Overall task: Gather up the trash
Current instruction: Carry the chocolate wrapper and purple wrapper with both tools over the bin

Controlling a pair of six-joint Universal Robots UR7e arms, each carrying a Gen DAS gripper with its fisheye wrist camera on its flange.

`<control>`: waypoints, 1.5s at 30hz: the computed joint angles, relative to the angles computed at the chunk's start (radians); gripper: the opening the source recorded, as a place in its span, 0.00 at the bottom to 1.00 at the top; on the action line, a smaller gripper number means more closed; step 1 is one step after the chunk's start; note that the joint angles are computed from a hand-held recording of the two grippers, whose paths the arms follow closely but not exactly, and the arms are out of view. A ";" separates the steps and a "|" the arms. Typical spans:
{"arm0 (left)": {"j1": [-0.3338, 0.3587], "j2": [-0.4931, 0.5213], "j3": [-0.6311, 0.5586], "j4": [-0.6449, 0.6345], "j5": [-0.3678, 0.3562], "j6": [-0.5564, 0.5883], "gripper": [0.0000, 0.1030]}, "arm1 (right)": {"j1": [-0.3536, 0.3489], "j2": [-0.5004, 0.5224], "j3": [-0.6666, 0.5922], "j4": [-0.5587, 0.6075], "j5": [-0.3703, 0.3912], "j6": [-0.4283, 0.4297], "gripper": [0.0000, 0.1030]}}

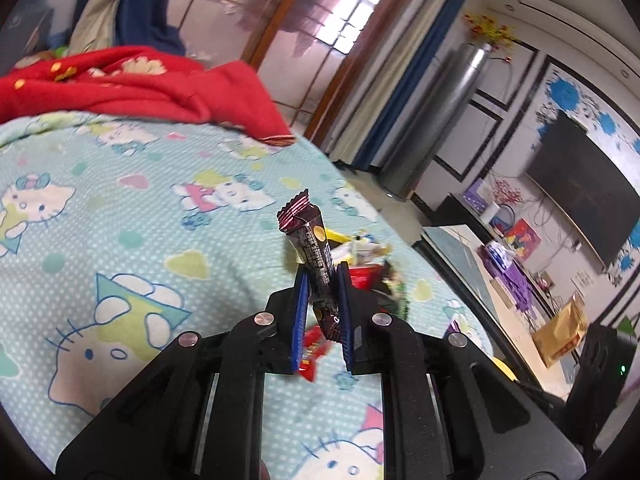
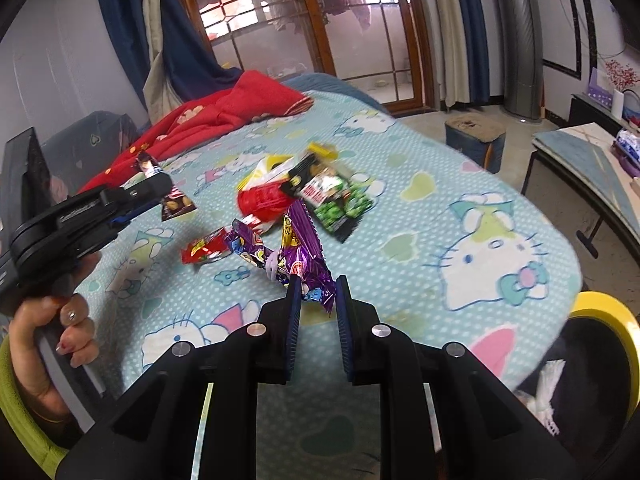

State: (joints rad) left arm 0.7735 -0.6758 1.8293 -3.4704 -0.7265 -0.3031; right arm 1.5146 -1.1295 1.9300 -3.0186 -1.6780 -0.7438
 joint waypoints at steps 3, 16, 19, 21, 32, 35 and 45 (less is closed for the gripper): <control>-0.011 0.004 -0.006 0.003 -0.013 0.016 0.09 | -0.003 -0.013 0.004 -0.014 0.001 0.002 0.17; -0.037 0.030 -0.037 0.028 -0.075 0.063 0.09 | -0.024 -0.073 0.020 -0.036 0.003 -0.003 0.17; -0.044 0.036 -0.041 0.033 -0.088 0.074 0.09 | -0.034 -0.088 0.023 -0.043 0.001 0.000 0.17; -0.049 0.040 -0.043 0.035 -0.095 0.080 0.09 | -0.040 -0.096 0.024 -0.050 -0.002 0.003 0.17; -0.068 0.065 -0.064 0.054 -0.127 0.121 0.09 | -0.077 -0.144 0.032 -0.081 -0.001 0.021 0.17; -0.071 0.072 -0.069 0.059 -0.140 0.130 0.09 | -0.089 -0.158 0.037 -0.090 -0.003 0.023 0.17; -0.089 0.107 -0.101 0.100 -0.182 0.156 0.09 | -0.139 -0.203 0.049 -0.111 -0.010 0.037 0.17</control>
State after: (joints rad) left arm 0.6845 -0.5691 1.7287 -3.3706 -0.9090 -0.1473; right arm 1.3758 -1.3321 1.9792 -3.1293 -1.6878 -0.7071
